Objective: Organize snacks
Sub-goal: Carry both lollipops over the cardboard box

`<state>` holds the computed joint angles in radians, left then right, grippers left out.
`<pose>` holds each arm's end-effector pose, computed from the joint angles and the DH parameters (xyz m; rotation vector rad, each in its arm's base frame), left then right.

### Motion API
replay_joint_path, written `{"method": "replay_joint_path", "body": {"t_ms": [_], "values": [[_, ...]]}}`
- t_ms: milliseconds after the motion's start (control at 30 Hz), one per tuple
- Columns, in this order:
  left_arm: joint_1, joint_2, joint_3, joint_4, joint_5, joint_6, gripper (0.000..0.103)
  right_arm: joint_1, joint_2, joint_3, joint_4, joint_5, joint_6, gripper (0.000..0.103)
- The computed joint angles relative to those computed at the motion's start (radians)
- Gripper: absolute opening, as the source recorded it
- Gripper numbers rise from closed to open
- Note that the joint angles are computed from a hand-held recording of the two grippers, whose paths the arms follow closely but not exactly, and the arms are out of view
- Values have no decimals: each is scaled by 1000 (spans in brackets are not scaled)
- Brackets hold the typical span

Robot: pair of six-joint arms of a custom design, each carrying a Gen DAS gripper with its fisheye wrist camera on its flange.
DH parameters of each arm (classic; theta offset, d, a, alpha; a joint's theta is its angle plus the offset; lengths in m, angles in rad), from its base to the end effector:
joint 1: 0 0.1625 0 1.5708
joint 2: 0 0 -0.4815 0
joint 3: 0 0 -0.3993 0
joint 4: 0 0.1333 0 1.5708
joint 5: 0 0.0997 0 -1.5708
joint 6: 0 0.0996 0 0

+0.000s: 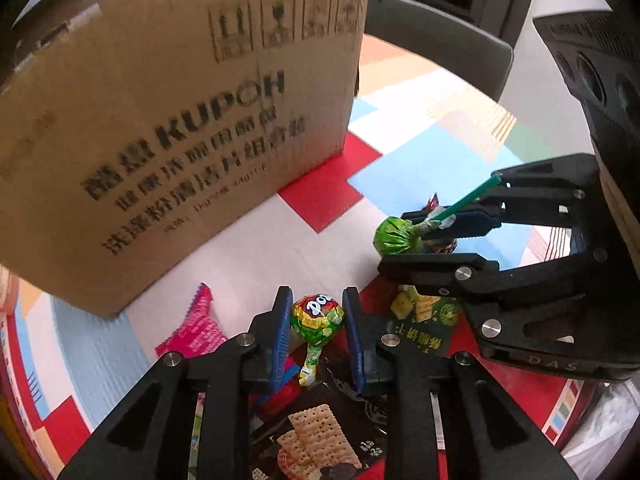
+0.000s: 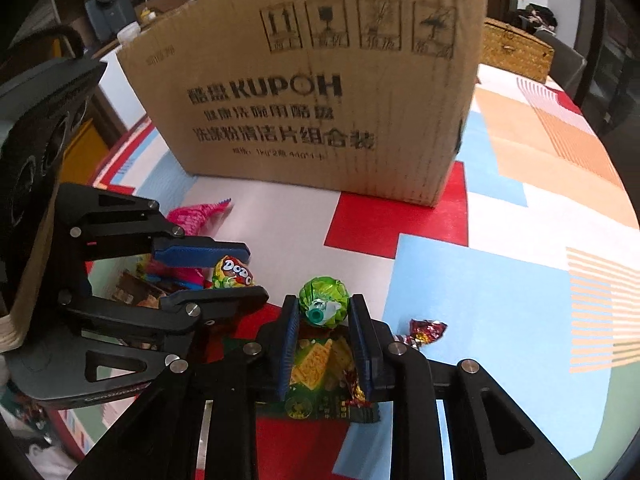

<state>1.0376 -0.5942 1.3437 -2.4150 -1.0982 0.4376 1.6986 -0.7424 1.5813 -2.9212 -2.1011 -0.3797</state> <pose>-0.2522 -0.7788 0.0812 1.2187 2.3756 -0.1571 0.1779 -0.7339 0.1649 0.4559 -2.4651 0.5634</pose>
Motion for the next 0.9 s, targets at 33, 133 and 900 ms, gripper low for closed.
{"method": "replay_joint_path", "body": {"t_ms": [33,133,900], "values": [[-3,-5,7,-15,1,2,26,5,-5,4,-9,-4,-2,27],[-10,-30,41,-77,0,9,26,17,-5,-1,-34,-10,-8,27],[-104,-167,179,-466,32,8,26,116,-59,49,-305,22,-48,27]]}}
